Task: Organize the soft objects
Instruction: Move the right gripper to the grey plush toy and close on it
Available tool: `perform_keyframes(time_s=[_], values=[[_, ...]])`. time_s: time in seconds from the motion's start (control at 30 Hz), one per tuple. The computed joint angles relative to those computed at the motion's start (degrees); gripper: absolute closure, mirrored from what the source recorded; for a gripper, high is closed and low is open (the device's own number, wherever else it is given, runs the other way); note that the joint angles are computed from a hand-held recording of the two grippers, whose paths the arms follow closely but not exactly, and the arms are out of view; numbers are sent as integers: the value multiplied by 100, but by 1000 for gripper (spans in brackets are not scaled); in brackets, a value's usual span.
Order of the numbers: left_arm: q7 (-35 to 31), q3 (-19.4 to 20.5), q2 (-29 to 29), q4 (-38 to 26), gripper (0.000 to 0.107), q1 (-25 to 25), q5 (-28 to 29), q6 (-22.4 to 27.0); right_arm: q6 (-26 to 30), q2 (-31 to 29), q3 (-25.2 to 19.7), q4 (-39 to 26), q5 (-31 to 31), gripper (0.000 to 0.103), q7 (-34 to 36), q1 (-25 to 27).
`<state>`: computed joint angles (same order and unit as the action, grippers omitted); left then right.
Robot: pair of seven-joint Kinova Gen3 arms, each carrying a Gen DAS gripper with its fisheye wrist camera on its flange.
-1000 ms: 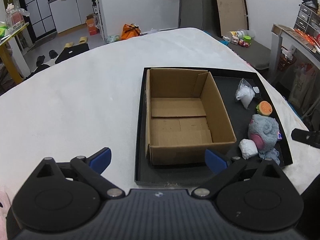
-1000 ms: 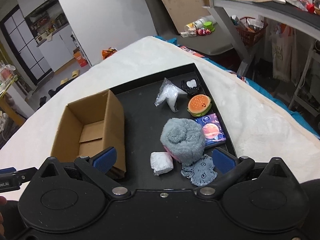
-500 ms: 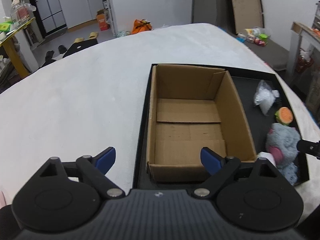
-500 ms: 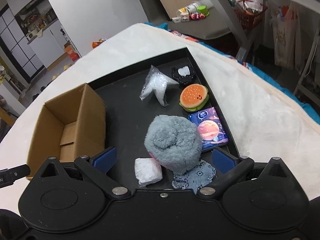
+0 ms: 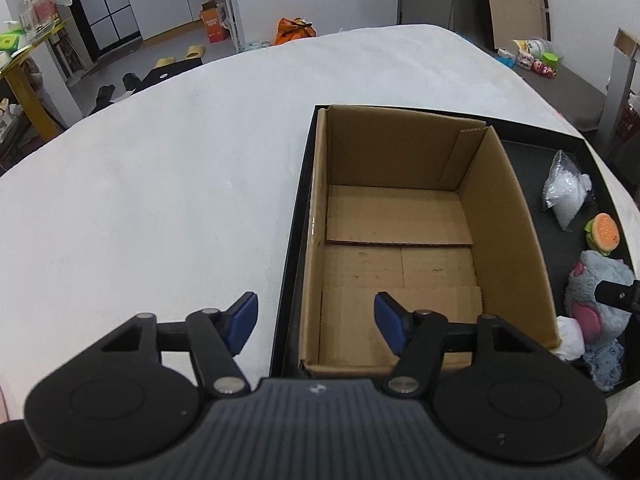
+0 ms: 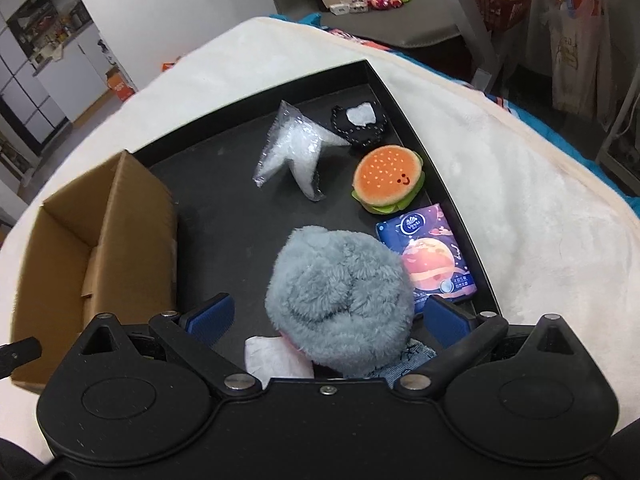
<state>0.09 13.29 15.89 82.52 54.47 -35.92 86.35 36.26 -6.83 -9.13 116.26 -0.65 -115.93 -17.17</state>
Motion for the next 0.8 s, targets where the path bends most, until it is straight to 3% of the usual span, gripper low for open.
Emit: perform_keyframes(time_s=[0.17, 0.37, 0.5, 0.57, 0.8], values=[[-121, -21, 100, -28, 59, -29, 25, -12, -48, 182, -156, -54, 464, 1, -436, -26], [-107, -73, 126, -1, 80, 3, -27, -23, -18, 363, -232, -102, 1010, 1, -897, -225], [-73, -91, 127, 46, 99, 6, -64, -52, 52, 412, -219, -124, 1077, 17, -873, -335], [-5, -90, 104, 101, 99, 35, -116, -70, 0, 334, -188, -61, 1053, 28, -832, -357], [25, -23, 62, 169, 100, 91, -232, -98, -254, 123, -101, 85, 580, 34, -363, -303]])
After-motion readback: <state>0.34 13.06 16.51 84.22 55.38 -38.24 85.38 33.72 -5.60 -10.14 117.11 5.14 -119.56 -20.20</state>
